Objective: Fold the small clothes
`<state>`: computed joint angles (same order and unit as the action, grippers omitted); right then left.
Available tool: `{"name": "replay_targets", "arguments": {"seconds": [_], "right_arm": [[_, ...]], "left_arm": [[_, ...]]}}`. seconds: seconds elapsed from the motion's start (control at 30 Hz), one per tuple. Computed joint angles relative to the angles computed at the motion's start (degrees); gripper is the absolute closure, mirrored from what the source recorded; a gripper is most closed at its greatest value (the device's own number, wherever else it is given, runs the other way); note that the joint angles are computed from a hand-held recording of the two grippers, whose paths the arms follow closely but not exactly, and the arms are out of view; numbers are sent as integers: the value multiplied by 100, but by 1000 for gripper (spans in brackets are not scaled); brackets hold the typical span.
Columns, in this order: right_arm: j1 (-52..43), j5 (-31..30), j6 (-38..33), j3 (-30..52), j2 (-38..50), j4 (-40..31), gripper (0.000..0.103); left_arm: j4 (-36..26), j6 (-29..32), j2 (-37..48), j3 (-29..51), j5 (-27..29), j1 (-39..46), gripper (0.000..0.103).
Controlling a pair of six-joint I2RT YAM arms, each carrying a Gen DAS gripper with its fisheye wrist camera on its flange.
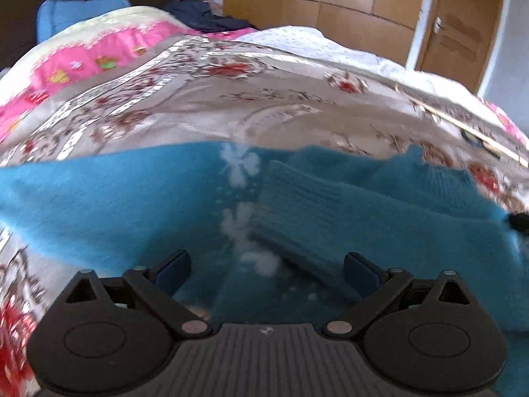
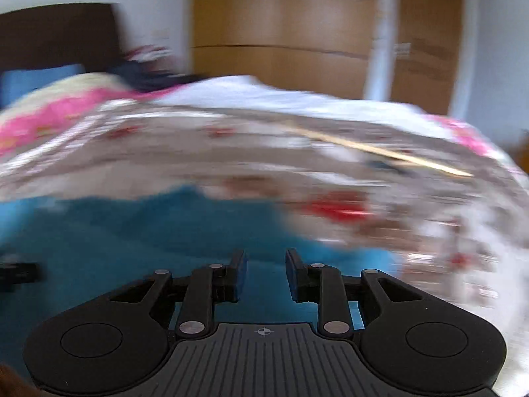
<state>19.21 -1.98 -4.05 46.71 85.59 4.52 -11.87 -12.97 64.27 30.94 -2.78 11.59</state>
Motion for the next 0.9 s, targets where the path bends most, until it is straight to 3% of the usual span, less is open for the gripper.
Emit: {"name": "replay_targets", "arguments": {"seconds": [0.1, 0.23, 0.33, 0.47, 0.53, 0.63, 0.73, 0.9], "right_arm": [[459, -715, 68, 471, 401, -361, 73], [984, -983, -280, 1246, 1173, -554, 72], [1145, -1498, -377, 1843, 1499, -1163, 67], [1349, -1805, -943, 1681, 1299, -1437, 56], [1449, -1814, -1201, 1472, 1214, -1452, 56], [1845, -933, -1243, 1297, 1353, -1080, 62], [1784, -1022, -704, 1448, 1438, -1159, 90], [1813, -1260, -742, 1091, 993, -1194, 92]], "left_arm": [[-212, 34, -525, -167, 98, 274, 0], [-426, 176, -1091, -359, 403, 770, 0], [-450, 271, -1299, -431, 624, 1113, 0], [-516, 424, -1535, -459, 990, 1584, 0], [-547, 434, -1599, -457, 1158, 1789, 0], [-542, 459, -1612, -409, 1198, 1789, 0], [-522, 527, -1632, -336, 1185, 1671, 0], [-178, 597, -1238, -87, 1040, 1126, 0]]}}
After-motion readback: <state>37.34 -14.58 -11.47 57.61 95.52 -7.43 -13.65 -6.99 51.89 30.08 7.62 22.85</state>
